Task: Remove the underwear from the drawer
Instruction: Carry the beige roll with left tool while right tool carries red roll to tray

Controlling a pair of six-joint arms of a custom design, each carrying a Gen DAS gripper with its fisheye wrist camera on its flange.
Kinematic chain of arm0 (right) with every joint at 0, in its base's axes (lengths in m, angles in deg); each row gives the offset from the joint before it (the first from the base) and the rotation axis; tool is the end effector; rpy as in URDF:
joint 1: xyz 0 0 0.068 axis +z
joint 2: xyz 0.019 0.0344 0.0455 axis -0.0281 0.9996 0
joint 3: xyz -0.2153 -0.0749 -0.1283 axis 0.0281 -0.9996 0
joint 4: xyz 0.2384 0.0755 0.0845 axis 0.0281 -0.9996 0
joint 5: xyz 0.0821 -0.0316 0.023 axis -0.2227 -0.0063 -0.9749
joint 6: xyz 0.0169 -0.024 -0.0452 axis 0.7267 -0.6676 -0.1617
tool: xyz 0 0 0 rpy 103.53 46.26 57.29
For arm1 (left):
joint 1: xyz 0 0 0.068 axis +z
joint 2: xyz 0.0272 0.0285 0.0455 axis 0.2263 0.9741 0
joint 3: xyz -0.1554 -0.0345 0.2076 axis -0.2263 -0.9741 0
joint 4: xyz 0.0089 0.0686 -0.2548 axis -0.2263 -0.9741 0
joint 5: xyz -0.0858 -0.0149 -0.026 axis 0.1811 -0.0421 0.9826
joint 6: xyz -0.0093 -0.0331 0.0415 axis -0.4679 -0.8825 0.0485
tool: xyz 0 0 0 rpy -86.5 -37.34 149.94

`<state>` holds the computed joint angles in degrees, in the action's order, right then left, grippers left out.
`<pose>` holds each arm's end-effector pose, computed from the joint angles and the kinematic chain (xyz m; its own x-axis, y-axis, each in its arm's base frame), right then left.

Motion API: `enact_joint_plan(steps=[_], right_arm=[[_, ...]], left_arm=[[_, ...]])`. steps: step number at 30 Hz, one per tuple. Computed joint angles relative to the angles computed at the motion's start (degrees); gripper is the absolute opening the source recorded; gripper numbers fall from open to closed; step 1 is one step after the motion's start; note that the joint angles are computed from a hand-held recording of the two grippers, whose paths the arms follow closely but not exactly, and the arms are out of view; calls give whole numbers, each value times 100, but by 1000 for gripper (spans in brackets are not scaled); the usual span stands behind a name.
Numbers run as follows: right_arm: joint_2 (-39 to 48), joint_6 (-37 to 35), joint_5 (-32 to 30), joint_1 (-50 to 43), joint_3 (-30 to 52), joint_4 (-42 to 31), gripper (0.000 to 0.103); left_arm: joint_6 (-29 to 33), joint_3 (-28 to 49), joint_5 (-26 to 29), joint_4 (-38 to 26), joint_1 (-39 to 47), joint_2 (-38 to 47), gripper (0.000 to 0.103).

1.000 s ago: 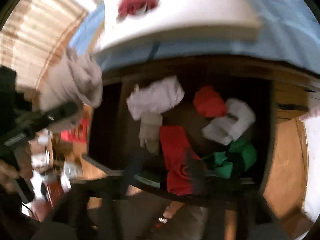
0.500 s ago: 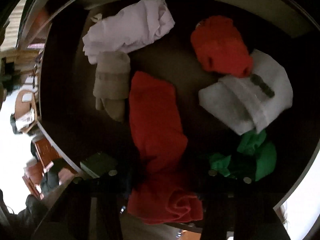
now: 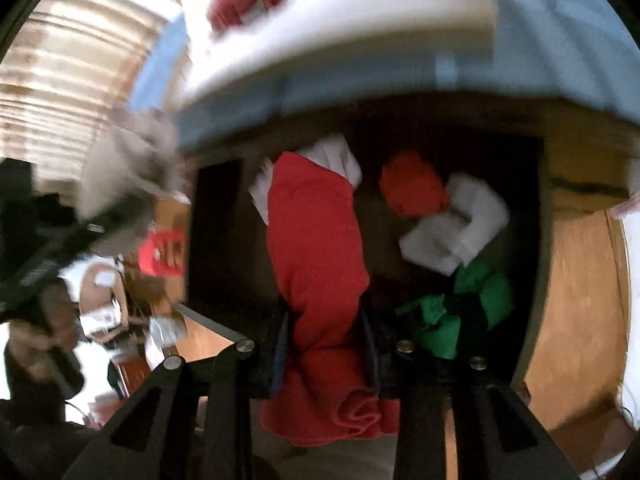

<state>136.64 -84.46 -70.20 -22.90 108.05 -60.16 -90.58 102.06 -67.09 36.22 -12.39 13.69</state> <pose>0.3041 -0.1014 0.2115 -0.9891 -0.1309 -0.0677 -0.1473 0.8649 0.4799 0.2041 -0.1025 0.2352 -0.9520 -0.0553 -0.3009 0.0387 0.9539 -0.2976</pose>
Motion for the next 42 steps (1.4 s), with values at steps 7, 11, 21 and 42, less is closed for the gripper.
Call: enact_joint_plan(steps=[7, 11, 21, 42], right_arm=[[-183, 380, -830, -210, 1322, -481, 34], [114, 917, -1043, -80, 2037, -212, 34], [945, 2070, -1018, 281, 3392, 276, 34], [2444, 3346, 173, 966, 4968, 1678, 34]], left_arm=[[258, 831, -42, 58, -3, 580, 50], [380, 1412, -84, 127, 54, 1065, 50], [272, 2655, -212, 352, 201, 2140, 50], [-540, 5484, -1027, 497, 250, 5070, 50]])
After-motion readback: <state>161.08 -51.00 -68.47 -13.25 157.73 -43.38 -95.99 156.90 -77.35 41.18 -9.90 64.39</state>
